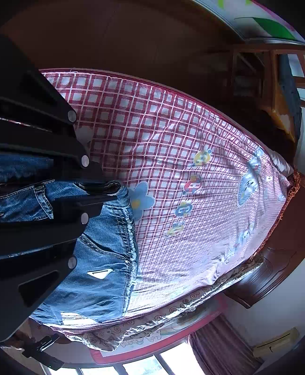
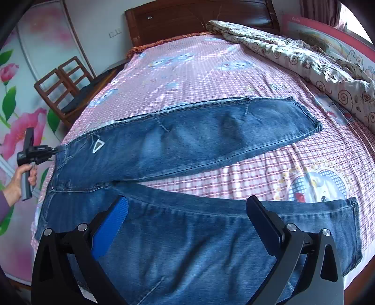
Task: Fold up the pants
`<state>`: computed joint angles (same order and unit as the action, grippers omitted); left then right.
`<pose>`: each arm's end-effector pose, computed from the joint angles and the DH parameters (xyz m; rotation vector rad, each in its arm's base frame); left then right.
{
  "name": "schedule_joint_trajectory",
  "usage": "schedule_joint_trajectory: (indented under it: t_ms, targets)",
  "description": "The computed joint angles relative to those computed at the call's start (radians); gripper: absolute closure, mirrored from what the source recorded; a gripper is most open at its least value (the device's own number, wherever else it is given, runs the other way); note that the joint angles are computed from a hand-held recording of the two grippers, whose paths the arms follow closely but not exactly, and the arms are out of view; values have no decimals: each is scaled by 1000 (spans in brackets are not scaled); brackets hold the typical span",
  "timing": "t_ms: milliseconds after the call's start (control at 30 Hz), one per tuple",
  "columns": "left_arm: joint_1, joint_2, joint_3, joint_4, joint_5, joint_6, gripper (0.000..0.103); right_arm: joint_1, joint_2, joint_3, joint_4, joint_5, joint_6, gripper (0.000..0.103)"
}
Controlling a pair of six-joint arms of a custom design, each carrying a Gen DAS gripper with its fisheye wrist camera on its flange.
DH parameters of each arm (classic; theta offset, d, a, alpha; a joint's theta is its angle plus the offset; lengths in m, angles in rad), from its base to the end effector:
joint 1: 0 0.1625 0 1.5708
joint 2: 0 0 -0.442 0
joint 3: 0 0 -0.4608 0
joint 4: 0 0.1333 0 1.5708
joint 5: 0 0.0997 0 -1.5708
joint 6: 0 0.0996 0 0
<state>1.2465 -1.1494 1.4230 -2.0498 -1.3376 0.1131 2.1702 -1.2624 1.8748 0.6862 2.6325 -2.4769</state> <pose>-0.0882 -0.7530 0.3668 0.5977 2.8514 -0.3345 0.2798 -0.3275 0.2452 -0.2518 -2.2216 1.0192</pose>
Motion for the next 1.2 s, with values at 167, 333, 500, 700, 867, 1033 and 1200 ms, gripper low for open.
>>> schedule_joint_trajectory:
  t_ms: [167,333,500,700,867,1033,1200]
  targets:
    - [-22,-28,24,-18,21,-27,96,-189,-243,-7,80,-114,-87,3]
    - [-40,-22,35,-27,89,-75,96,-510,-406,-128,118,-386,-271,3]
    - [-51,-6,36,-25,134,-118,96,-663,-324,-284,161,-453,-393,8]
    - [-50,6,35,-32,161,-152,96,-727,-173,-420,211,-429,-483,26]
    - [-47,16,25,-21,169,-150,96,-767,-110,-466,231,-397,-484,36]
    - [-41,25,17,-19,167,-149,96,-766,-69,-493,245,-358,-499,40]
    - [-38,22,21,-31,157,-159,96,-726,3,-549,326,-238,-512,83]
